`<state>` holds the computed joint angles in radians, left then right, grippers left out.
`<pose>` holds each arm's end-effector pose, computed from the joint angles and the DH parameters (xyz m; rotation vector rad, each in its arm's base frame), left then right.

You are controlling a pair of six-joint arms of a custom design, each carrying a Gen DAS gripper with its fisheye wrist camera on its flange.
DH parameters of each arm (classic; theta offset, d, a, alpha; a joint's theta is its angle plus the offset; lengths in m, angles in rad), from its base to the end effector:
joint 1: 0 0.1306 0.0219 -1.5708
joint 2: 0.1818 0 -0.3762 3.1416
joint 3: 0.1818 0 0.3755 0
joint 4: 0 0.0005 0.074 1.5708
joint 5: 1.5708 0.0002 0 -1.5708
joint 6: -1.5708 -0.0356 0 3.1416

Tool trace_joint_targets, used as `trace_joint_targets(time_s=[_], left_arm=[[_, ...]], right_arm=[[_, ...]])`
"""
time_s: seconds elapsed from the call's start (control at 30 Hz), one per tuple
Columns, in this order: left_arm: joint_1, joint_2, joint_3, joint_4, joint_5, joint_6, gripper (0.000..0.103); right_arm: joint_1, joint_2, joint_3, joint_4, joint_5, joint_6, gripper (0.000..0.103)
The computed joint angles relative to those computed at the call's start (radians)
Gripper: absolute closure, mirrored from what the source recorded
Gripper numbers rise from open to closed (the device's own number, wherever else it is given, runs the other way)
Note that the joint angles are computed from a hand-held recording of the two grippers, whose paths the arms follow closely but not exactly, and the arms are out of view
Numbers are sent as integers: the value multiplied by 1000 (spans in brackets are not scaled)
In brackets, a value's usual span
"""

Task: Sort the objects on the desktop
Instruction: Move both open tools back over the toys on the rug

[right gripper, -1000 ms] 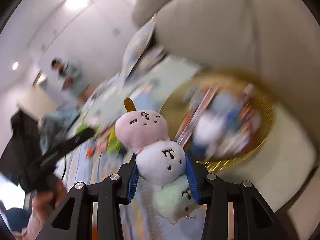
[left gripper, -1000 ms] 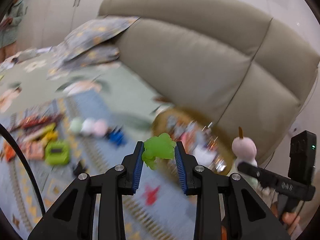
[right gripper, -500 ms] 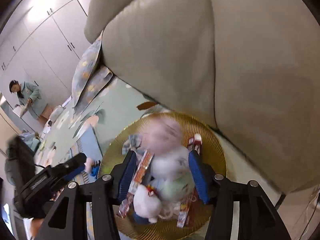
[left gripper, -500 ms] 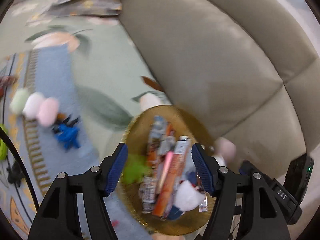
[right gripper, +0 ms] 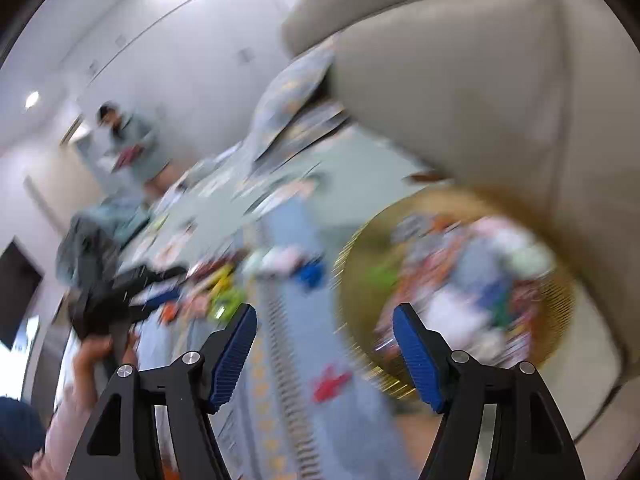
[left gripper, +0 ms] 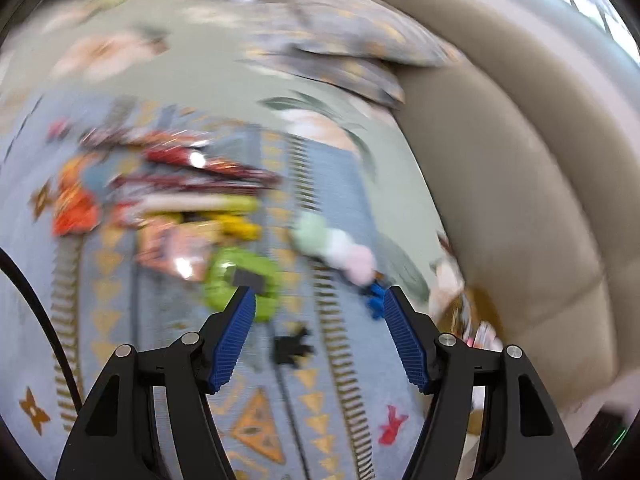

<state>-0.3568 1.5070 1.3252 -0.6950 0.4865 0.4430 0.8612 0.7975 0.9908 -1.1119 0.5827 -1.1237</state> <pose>0.4652 -0.1917 0.3551 0.1178 2.5373 -0.9345 0.1738 0.1716 0.4325 0.5323 2.2498 0.2743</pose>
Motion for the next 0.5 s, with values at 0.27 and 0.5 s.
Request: trace_joint_targets(time_s=[0.27, 0.5], left_arm=[[-100, 40, 26, -100, -14, -366, 38], [-216, 110, 27, -140, -342, -557, 39]], right_arm=[[38, 254, -65, 75, -159, -24, 34], [14, 280, -88, -14, -112, -19, 34]])
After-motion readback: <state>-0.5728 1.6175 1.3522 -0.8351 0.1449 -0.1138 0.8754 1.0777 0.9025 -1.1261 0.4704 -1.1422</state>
